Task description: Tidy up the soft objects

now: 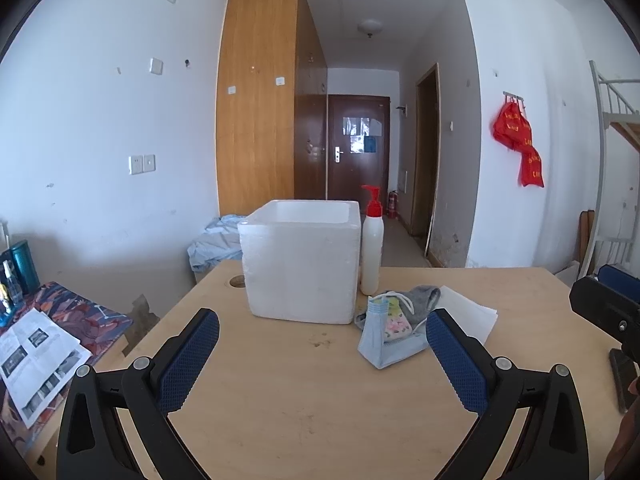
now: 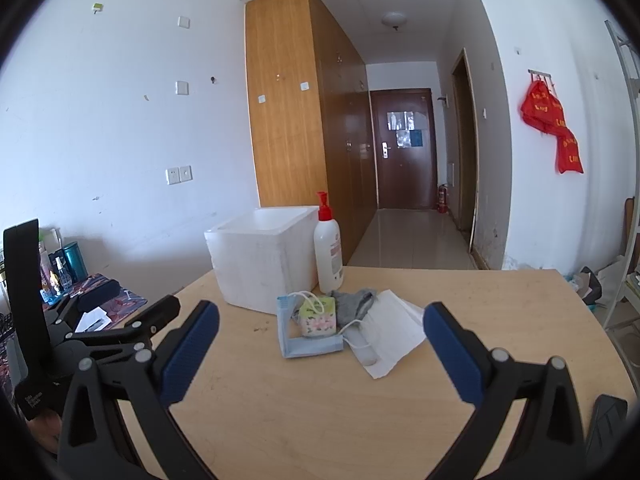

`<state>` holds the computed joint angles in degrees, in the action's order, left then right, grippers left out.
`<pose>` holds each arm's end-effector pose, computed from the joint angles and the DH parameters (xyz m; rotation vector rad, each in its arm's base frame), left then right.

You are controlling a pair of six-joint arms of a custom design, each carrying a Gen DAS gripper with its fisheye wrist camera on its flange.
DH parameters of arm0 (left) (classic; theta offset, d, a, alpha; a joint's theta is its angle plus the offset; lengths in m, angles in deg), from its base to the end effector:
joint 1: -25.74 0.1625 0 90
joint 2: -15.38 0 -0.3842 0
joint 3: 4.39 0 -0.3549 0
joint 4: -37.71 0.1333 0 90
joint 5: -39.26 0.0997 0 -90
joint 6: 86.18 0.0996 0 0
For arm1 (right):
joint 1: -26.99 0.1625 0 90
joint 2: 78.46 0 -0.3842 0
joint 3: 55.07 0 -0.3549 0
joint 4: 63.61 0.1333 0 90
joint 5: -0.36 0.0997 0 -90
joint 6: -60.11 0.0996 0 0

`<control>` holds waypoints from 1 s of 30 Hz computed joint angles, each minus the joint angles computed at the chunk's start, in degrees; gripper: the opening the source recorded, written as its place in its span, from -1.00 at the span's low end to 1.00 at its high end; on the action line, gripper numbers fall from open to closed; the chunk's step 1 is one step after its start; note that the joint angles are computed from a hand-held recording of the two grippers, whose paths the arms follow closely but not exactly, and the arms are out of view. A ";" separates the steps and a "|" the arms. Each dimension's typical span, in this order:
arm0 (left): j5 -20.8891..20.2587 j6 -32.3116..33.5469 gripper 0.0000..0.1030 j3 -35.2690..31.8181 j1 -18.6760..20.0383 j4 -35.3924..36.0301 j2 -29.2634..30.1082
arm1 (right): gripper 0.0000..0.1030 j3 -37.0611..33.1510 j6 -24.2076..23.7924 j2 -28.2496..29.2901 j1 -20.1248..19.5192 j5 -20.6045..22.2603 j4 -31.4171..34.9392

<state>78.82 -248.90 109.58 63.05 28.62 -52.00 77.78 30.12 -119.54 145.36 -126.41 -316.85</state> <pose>-0.1759 -0.3982 0.1416 0.8496 2.1125 -1.3596 0.2482 -0.3046 0.1294 0.5805 -2.0609 1.4884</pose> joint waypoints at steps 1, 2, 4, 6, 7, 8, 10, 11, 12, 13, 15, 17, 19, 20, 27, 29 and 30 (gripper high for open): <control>-0.03 -0.09 1.00 -0.15 0.05 0.25 -0.07 | 1.00 -0.03 0.10 -0.06 0.03 -0.03 0.19; -0.25 -0.02 1.00 -0.10 0.04 0.01 -0.14 | 1.00 -0.11 0.17 -0.06 0.07 -0.13 0.39; -0.38 -0.35 1.00 -0.39 0.17 0.39 0.01 | 1.00 -0.23 0.07 -0.07 0.21 -0.33 0.57; -0.30 -0.70 1.00 -0.49 0.22 0.60 -0.01 | 1.00 -0.18 0.15 -0.14 0.14 -0.18 0.64; -0.44 -0.62 1.00 -0.49 0.18 0.56 0.04 | 1.00 -0.24 0.16 -0.14 0.18 -0.23 0.71; -0.70 -0.48 1.00 -0.35 0.12 0.22 0.02 | 1.00 -0.37 0.15 -0.12 0.27 -0.34 0.74; -0.57 -0.36 1.00 -0.47 0.23 0.43 -0.07 | 1.00 -0.56 0.04 -0.04 0.35 -0.45 0.78; -0.48 -0.43 1.00 -0.60 0.28 0.75 0.00 | 1.00 -0.49 0.05 -0.06 0.31 -0.41 0.66; -0.67 -0.50 1.00 -0.88 0.25 1.26 0.28 | 1.00 -0.54 0.16 -0.08 0.29 -0.35 0.79; -0.81 -0.46 1.00 -1.08 0.26 1.59 0.51 | 1.00 -0.50 0.21 -0.08 0.29 -0.37 0.89; -0.88 -0.06 1.00 -0.90 0.09 1.28 0.62 | 1.00 -0.39 0.07 0.00 0.44 -0.55 0.58; -0.82 -0.06 1.00 -0.87 0.07 1.29 0.58 | 1.00 -0.21 0.36 -0.21 0.45 -0.47 0.75; -0.68 -0.11 1.00 -0.70 0.01 1.23 0.41 | 1.00 -0.29 0.31 -0.21 0.52 -0.68 0.79; -0.89 -0.10 1.00 -0.67 -0.10 1.14 0.48 | 1.00 -0.41 0.20 -0.17 0.60 -0.88 0.82; -1.18 -0.26 1.00 -0.67 -0.37 1.29 0.32 | 1.00 -0.28 0.42 -0.29 0.38 -0.68 0.64; -1.11 -0.17 1.00 -0.79 -0.35 1.31 0.37 | 1.00 -0.37 0.36 -0.20 0.37 -0.84 0.56; -1.04 -0.25 1.00 -0.89 -0.31 1.50 0.38 | 1.00 -0.37 0.36 -0.21 0.35 -0.92 0.62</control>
